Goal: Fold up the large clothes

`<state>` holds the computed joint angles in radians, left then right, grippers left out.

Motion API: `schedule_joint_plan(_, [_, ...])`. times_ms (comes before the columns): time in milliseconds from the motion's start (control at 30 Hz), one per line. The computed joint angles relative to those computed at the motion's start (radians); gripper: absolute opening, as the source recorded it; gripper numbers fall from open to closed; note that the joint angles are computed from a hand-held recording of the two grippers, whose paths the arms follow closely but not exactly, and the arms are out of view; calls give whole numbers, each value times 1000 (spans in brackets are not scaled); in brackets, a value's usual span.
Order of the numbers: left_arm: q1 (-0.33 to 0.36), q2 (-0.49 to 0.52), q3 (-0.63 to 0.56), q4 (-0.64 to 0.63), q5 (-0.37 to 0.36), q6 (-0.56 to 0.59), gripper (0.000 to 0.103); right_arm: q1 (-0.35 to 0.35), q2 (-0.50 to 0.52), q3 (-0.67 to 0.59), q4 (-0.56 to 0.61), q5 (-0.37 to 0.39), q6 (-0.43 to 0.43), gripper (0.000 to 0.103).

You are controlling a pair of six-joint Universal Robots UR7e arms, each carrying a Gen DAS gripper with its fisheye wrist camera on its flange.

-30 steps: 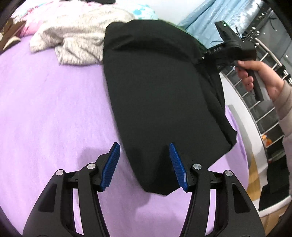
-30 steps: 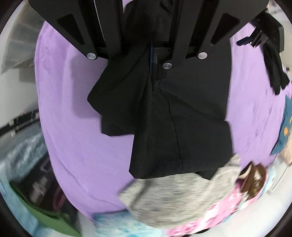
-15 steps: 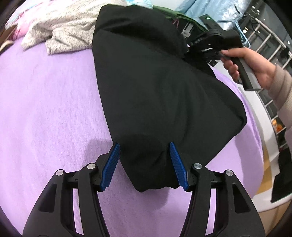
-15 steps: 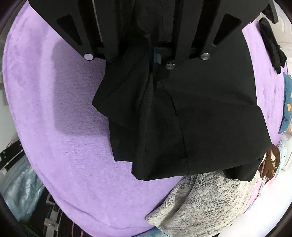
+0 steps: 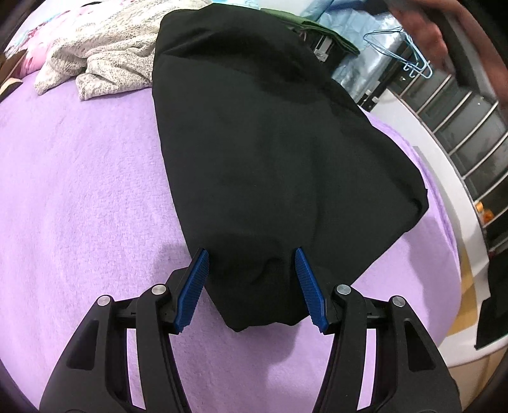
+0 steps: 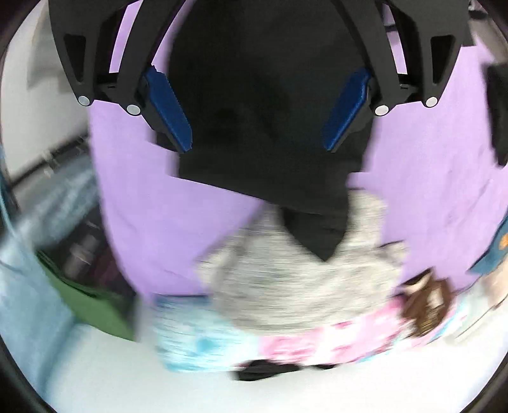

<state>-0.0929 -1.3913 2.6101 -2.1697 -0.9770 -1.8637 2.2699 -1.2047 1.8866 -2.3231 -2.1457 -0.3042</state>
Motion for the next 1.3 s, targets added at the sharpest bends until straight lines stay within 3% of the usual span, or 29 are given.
schedule_joint_plan(67, [-3, 7, -1, -2, -2, -4, 54, 50, 65, 11, -30, -81, -21, 83])
schedule_joint_plan(133, [-1, 11, -3, -6, -1, -2, 54, 75, 138, -10, -5, -166, 21, 83])
schedule_joint_plan(233, [-4, 17, 1, -15, -1, 3, 54, 61, 177, -51, 66, -100, 107, 79])
schedule_joint_plan(333, [2, 27, 4, -38, 4, 11, 54, 22, 172, -74, 129, 60, 236, 79])
schedule_joint_plan(433, [7, 37, -1, -36, 5, 22, 54, 4, 211, -103, 133, 107, 267, 81])
schedule_joint_plan(600, [7, 45, -1, -50, -1, 45, 54, -33, 285, -139, 80, 114, 276, 81])
schedule_joint_plan(833, [11, 77, -12, -46, 2, 80, 54, -114, 393, -194, 94, 158, 282, 83])
schedule_joint_plan(1033, [26, 117, -33, -48, 7, 116, 54, -132, 413, -161, 45, 160, 225, 95])
schedule_joint_plan(1133, [29, 123, -39, -50, 5, 123, 55, -104, 399, -142, 38, 124, 178, 96])
schedule_joint_plan(1300, [31, 43, -7, -93, 2, 97, 56, -67, 236, -62, 42, 199, 146, 96])
